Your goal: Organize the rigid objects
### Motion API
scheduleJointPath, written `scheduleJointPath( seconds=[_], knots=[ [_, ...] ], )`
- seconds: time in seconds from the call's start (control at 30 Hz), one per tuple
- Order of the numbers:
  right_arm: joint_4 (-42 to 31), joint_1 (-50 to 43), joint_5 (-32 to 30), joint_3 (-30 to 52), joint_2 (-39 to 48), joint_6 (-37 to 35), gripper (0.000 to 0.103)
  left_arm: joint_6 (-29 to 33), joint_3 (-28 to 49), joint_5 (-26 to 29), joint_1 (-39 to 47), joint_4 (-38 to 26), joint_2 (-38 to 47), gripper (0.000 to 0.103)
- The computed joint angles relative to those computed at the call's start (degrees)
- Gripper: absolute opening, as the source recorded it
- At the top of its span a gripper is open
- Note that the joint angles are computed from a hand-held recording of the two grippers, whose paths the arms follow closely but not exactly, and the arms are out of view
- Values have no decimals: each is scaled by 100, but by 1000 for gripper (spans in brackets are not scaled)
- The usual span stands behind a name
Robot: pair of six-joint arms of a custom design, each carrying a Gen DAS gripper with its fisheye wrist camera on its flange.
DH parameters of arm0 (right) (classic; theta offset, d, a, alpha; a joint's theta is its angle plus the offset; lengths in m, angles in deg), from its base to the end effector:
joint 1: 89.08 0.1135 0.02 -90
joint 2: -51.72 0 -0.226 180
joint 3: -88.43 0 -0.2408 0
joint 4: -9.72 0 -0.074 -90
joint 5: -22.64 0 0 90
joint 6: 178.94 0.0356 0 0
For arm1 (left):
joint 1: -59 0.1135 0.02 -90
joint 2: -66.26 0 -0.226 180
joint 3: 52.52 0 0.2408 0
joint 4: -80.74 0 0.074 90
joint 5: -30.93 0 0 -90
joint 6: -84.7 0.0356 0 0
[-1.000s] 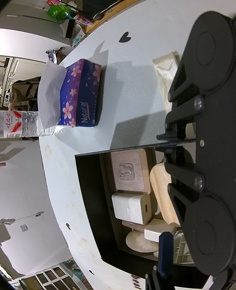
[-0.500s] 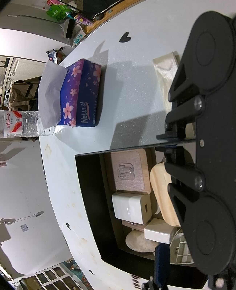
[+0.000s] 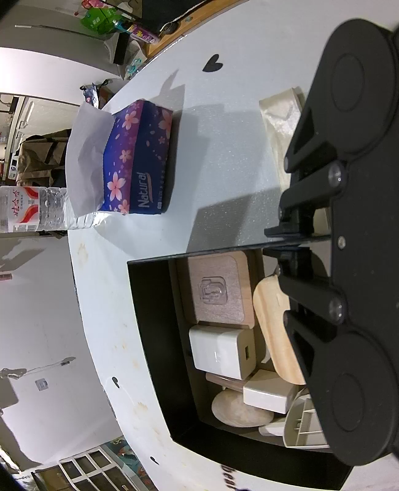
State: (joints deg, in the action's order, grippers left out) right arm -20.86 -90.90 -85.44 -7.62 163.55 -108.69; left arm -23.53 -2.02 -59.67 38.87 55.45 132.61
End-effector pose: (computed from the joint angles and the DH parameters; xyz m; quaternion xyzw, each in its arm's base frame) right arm 0.3735 -0.0008 0.1188 -0.1903 0.9321 0.0983 0.2920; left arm 0.2288 -0.0835 0.1826 0.0129 0.9104 -0.1314 0.3922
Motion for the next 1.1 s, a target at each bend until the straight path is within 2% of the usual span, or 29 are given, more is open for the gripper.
scheduleJointPath(
  seconds=[0.53,0.57,0.6,0.67,0.73,0.8,0.97,1.1],
  knots=[
    [100,-23,-62,-77,-23,-92,7,-940,-552,-1205,-501,-707,-1140,103],
    [65,-29,-83,-41,-5,-108,15,-997,-598,-1280,-547,-753,-1233,103],
    [32,-32,-90,-14,-1,-119,30,-1054,-628,-1362,-596,-802,-1308,103],
    [258,-29,25,-224,-193,-111,40,-1169,-693,-1534,-694,-901,-1469,103],
    [458,-100,-77,-522,-514,-113,44,-1296,-756,-1706,-800,-1006,-1622,103],
    [649,-208,-287,-906,-946,-104,55,-1437,-818,-1874,-896,-1093,-1767,103],
    [1193,-604,-905,-2260,-2501,-213,66,-1907,-971,-2481,-1328,-1420,-2179,103],
    [1257,-1101,-1461,-3129,-3643,-277,74,-2288,-1083,-3125,-1872,-1692,-2480,103]
  ],
)
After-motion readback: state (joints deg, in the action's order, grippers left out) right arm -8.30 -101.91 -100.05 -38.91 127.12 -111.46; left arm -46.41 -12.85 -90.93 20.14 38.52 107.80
